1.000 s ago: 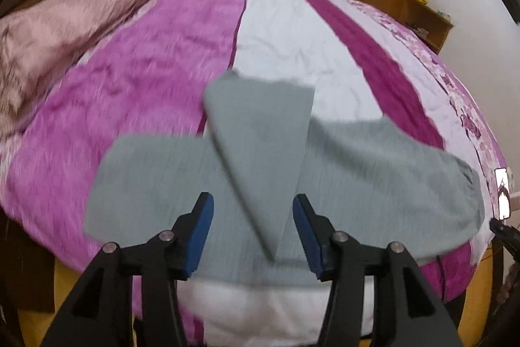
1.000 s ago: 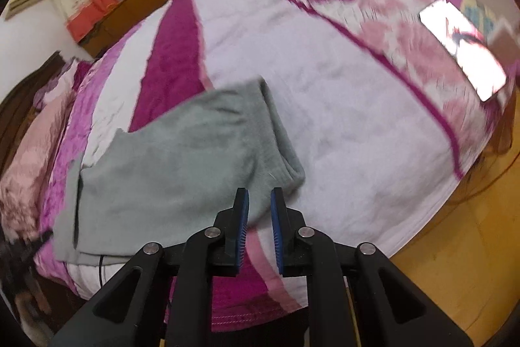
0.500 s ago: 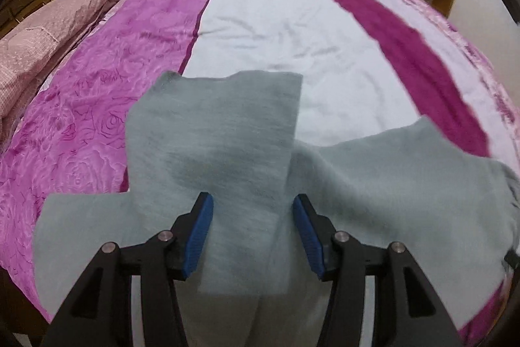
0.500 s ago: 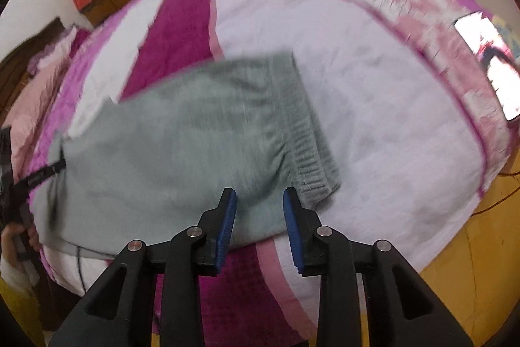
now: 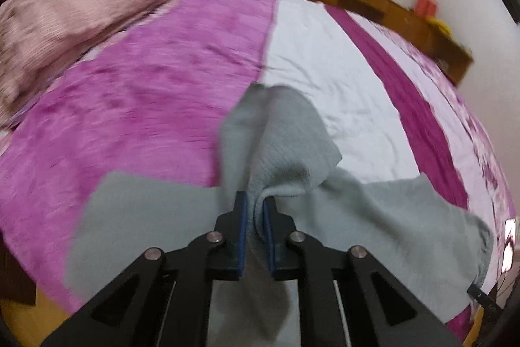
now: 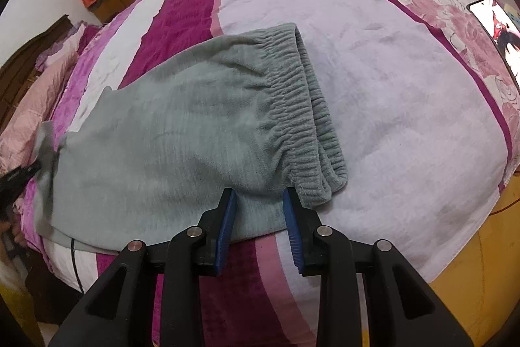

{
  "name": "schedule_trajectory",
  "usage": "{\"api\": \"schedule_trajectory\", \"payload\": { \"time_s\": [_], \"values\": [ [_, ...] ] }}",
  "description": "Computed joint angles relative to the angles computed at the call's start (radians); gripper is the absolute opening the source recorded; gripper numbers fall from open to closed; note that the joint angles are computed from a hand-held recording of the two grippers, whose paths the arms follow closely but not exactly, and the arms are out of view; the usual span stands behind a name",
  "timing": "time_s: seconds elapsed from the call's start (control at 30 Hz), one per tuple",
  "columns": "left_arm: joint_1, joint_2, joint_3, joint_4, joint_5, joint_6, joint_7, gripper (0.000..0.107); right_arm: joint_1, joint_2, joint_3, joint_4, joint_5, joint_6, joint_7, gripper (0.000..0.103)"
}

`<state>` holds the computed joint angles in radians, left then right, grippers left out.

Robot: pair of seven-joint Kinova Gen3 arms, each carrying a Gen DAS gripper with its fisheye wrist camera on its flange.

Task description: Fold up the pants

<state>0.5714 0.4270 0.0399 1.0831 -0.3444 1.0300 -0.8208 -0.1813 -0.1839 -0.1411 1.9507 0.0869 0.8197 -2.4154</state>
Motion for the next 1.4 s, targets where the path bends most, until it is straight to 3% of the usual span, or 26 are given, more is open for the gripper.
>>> {"api": "schedule_trajectory", "payload": {
  "time_s": [0.2,0.37,0.53,0.63,0.67,0.73,0.87,0.97,1.2,1.4],
  "values": [
    [-0.059,-0.129,-0.021,0.196,-0.019,-0.026,0.127,0.01,0.002,-0.003,-0.004,0.004,0.004,-0.002,-0.013,0.023],
    [-0.155,-0.182,0.013,0.299,0.063,-0.071,0.155,0.01,0.006,-0.001,0.011,-0.007,-0.022,0.005,-0.016,0.023],
    [-0.236,-0.242,0.048,0.394,0.181,-0.203,0.094,0.012,0.026,-0.057,0.006,0.01,-0.055,-0.005,-0.076,0.023],
    [-0.239,-0.233,0.058,0.381,0.185,-0.19,0.083,0.029,0.037,-0.091,-0.012,0.016,-0.056,0.007,-0.116,0.023],
    [-0.234,-0.223,0.057,0.37,0.175,-0.177,0.085,0.03,0.041,-0.106,-0.02,0.019,-0.055,0.009,-0.129,0.023],
    [-0.23,-0.202,0.053,0.355,0.167,-0.165,0.091,0.03,0.044,-0.138,-0.024,0.028,-0.056,0.003,-0.137,0.025],
    [-0.244,-0.182,0.045,0.361,0.197,-0.19,0.09,0.03,0.045,-0.168,-0.011,0.039,-0.086,-0.017,-0.114,0.041],
    [-0.24,-0.175,0.036,0.367,0.189,-0.212,0.101,0.03,0.055,-0.178,0.008,0.06,-0.129,-0.048,-0.125,0.041],
    [-0.206,-0.145,0.024,0.323,0.136,-0.162,0.123,0.03,0.071,-0.183,0.046,0.14,-0.216,-0.164,-0.136,0.041],
    [-0.201,-0.133,0.023,0.304,0.128,-0.146,0.126,0.03,0.095,-0.139,0.013,0.127,-0.202,-0.157,-0.17,0.041]
  ]
}}
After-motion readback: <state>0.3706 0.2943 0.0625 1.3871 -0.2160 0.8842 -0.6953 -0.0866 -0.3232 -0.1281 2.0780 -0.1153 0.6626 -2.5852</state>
